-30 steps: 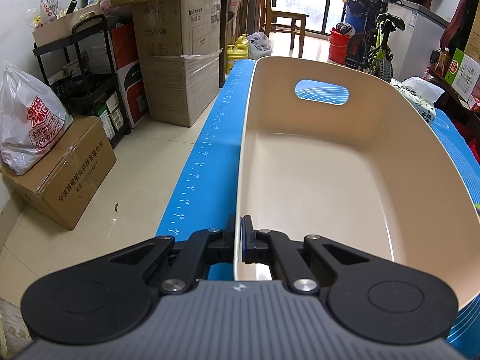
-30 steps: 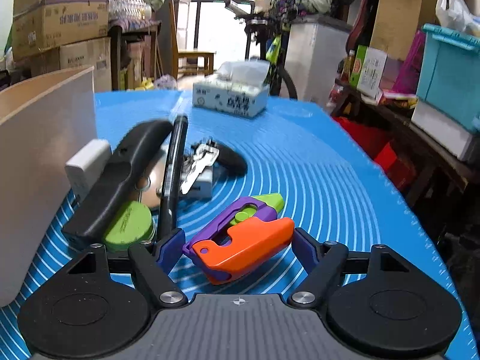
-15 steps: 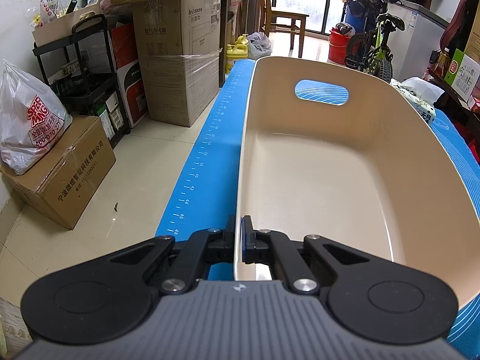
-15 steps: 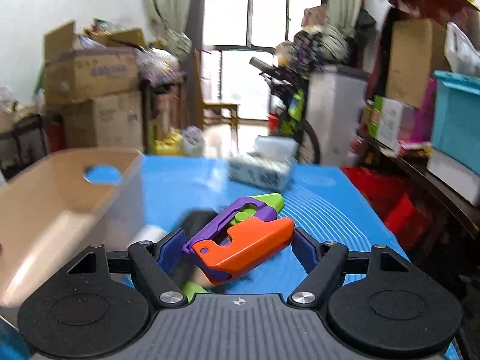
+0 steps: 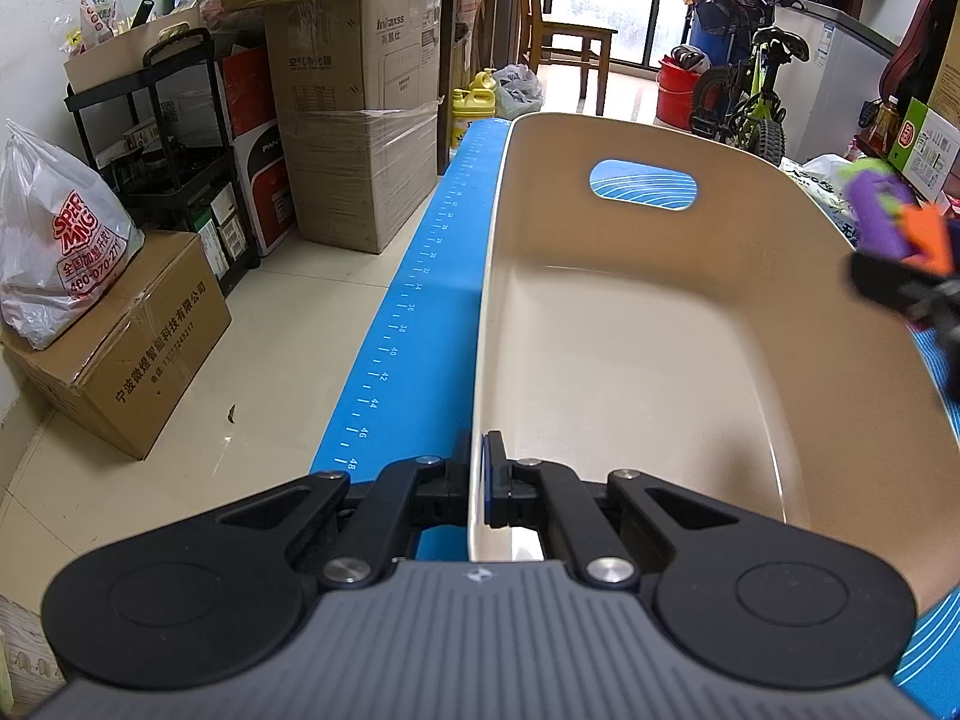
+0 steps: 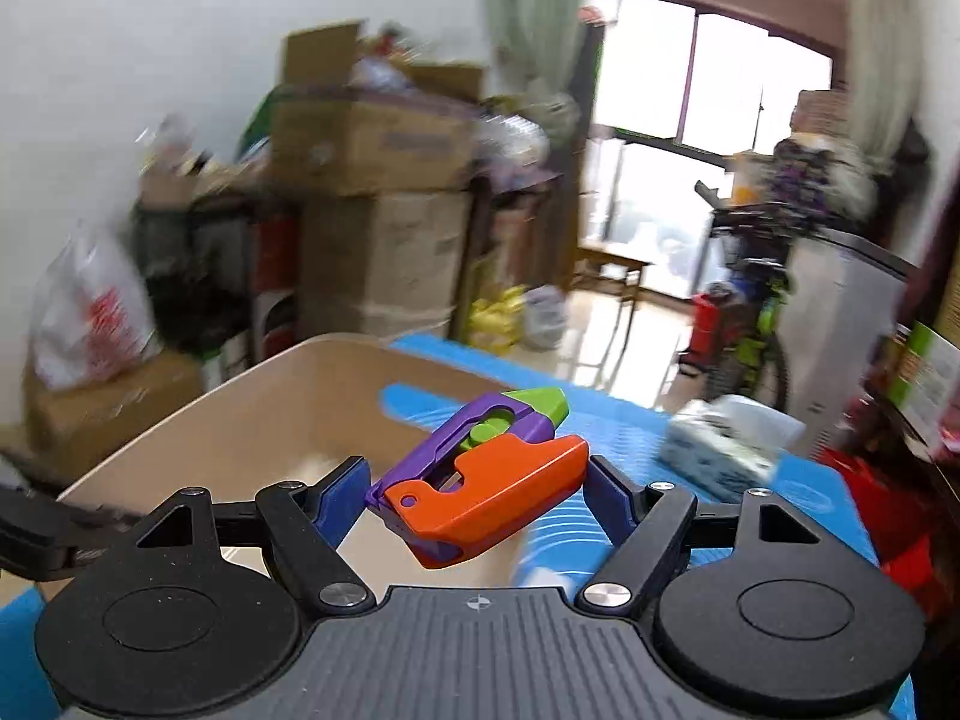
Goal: Organize rigid objects
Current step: 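Carry the toy knife over the beige bin and release it inside, then move the right gripper back to the mat and grasp the black marker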
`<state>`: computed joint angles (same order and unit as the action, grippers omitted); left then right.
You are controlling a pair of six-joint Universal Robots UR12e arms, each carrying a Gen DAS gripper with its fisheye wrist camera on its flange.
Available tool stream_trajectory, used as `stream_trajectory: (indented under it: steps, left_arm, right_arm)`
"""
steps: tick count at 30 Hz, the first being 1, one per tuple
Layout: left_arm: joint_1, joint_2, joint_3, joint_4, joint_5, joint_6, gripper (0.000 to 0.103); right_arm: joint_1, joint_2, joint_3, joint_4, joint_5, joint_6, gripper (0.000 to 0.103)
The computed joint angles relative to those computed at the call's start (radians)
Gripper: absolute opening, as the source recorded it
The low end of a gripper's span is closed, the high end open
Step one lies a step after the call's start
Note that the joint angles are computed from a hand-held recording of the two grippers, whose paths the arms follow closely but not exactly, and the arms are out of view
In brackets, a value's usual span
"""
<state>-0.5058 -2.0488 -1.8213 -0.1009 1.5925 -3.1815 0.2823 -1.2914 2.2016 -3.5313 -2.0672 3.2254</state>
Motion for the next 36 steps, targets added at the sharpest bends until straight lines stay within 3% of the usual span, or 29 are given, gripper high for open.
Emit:
stream_trajectory:
  steps: [13,19,30,33,36]
  left_arm:
    - [-0.003,-0.001,0.000,0.001,0.002,-0.002,0.003]
    - [-0.005,-0.002,-0.001,0.002,0.007,0.001,0.003]
    - [-0.004,-0.002,-0.001,0.001,0.005,0.001,0.003]
    - [-0.005,-0.003,-0.001,0.002,0.006,0.001,0.003]
    - [-0.004,-0.002,-0.001,0.001,0.004,0.001,0.003]
  right_arm:
    - [-0.013,0.008,-0.101,0.357,0.186,-0.065,0.078]
    - [-0.012,0.006,-0.131,0.479,0.184,-0.089,0.078]
    - [-0.019,-0.002,-0.124,0.472,0.177,-0.064,0.085]
    - [-0.022,-0.009,-0.105,0.415,0.174,-0.048,0.086]
    - [-0.021,-0.014,-0.070,0.280,0.136,-0.037,0.097]
